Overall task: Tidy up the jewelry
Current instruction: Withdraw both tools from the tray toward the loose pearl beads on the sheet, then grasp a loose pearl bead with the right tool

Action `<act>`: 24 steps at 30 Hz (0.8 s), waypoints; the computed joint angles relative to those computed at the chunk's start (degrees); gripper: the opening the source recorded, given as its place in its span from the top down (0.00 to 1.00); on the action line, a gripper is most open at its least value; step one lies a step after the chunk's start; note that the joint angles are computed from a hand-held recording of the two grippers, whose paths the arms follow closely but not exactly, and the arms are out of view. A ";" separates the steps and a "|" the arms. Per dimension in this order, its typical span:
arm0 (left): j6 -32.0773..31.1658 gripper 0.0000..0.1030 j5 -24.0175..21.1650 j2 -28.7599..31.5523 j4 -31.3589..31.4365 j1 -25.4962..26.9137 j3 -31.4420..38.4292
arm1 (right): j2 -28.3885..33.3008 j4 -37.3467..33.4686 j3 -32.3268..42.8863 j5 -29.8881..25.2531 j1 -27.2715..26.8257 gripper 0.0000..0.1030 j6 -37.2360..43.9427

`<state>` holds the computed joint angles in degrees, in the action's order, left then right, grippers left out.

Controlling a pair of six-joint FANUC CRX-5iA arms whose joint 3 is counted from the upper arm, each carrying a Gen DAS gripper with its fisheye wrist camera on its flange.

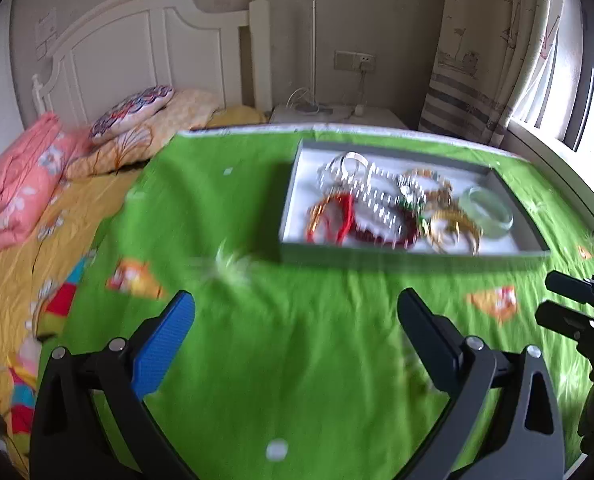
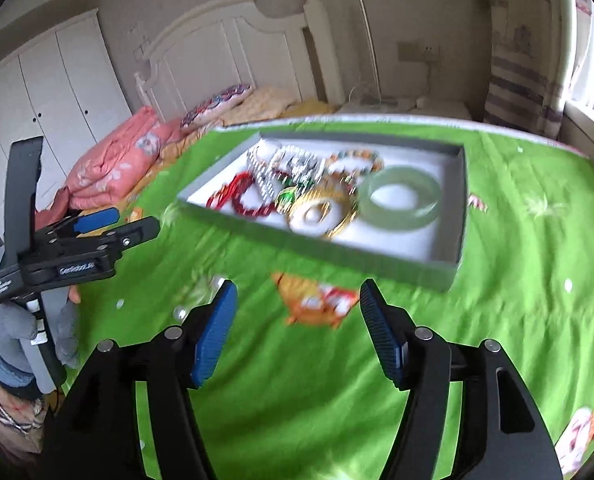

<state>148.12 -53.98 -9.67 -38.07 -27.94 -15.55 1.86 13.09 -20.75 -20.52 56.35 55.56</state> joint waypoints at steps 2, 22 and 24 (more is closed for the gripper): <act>0.87 0.02 -0.18 -1.47 0.26 -0.47 -1.97 | 0.17 2.76 -0.64 -0.07 1.10 0.40 -2.19; -2.41 0.02 3.16 -3.65 6.60 4.64 -6.83 | 4.93 11.05 1.54 -3.37 4.05 0.40 -8.10; -2.82 0.02 3.79 -4.06 7.27 5.23 -7.36 | 5.25 12.32 1.68 -3.58 4.42 0.40 -8.52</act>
<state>145.30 -50.19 -13.73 -30.80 -22.71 -22.91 7.11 25.41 -19.07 -24.10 60.78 47.04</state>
